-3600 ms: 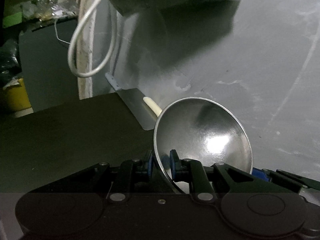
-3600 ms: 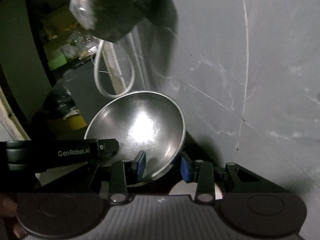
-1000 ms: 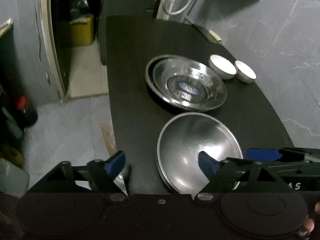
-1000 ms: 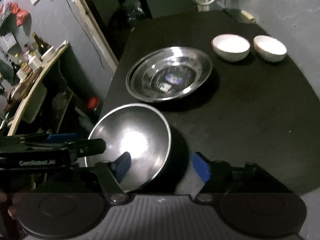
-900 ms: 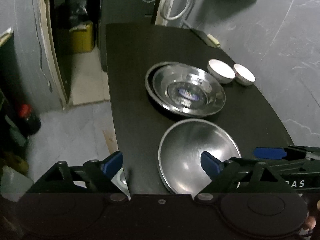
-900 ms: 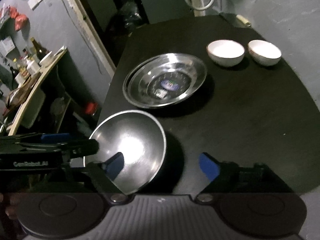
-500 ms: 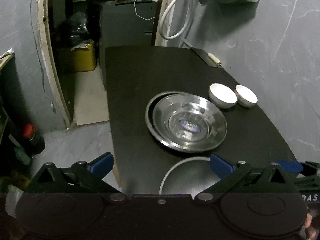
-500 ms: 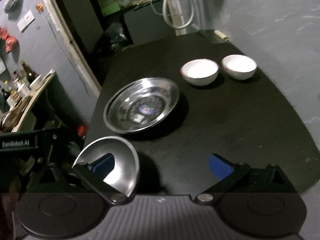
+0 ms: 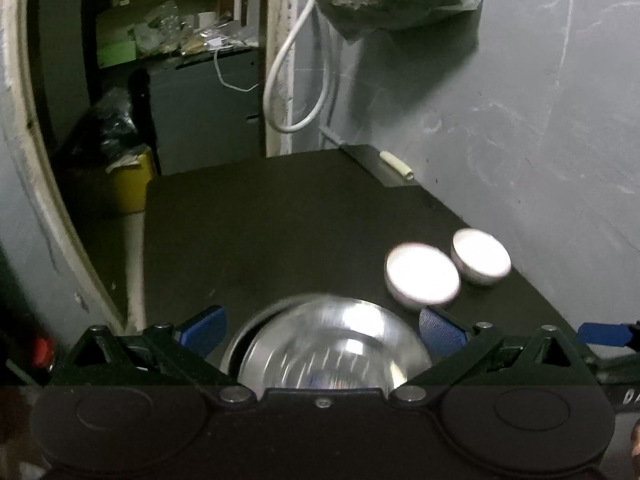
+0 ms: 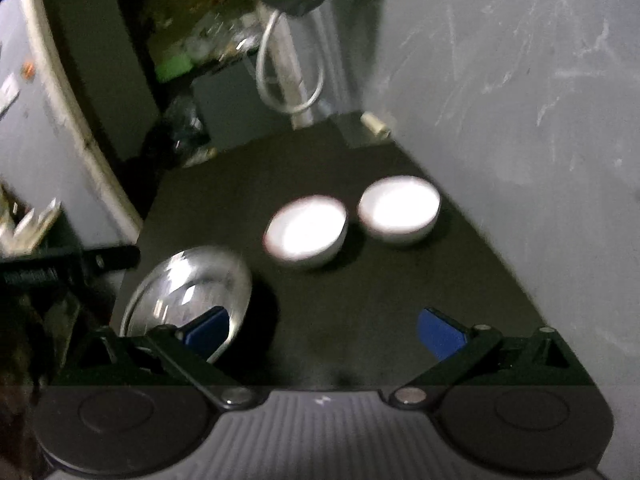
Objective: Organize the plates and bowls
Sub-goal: 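Open the left gripper to release the steel bowl on the table, then reach the left gripper to a red-rimmed white bowl and grasp its rim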
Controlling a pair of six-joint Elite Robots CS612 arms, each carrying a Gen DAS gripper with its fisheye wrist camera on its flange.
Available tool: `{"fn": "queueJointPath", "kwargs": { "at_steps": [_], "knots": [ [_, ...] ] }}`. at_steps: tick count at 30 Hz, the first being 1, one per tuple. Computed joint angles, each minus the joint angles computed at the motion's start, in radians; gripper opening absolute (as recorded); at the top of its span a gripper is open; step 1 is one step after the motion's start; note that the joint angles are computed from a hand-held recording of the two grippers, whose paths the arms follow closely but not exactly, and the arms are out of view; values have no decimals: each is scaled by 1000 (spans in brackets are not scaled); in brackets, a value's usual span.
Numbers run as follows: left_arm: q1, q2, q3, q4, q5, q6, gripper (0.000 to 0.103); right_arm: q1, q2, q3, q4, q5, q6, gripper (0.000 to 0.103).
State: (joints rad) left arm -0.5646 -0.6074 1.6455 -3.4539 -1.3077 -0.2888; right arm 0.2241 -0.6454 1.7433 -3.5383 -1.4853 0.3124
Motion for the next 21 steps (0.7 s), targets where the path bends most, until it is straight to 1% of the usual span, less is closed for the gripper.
{"fn": "queueJointPath", "kwargs": {
  "at_steps": [5,8,10,15,19,21],
  "knots": [
    [14,71,-164,114,-13,56,102,-41,49,-105,61,71,110,103],
    [21,112,-254,185,-30,106,102,-59,79,-155,112,134,155,102],
    [24,135,-301,232,-33,138,102,-64,97,-186,154,164,145,101],
    [33,179,-391,349,-51,196,102,-70,130,-240,216,209,126,95],
    [34,197,-431,419,-55,227,102,-73,148,-270,243,217,121,87],
    [34,203,-447,446,-51,229,102,-75,152,-277,249,223,120,85]
  ]
}}
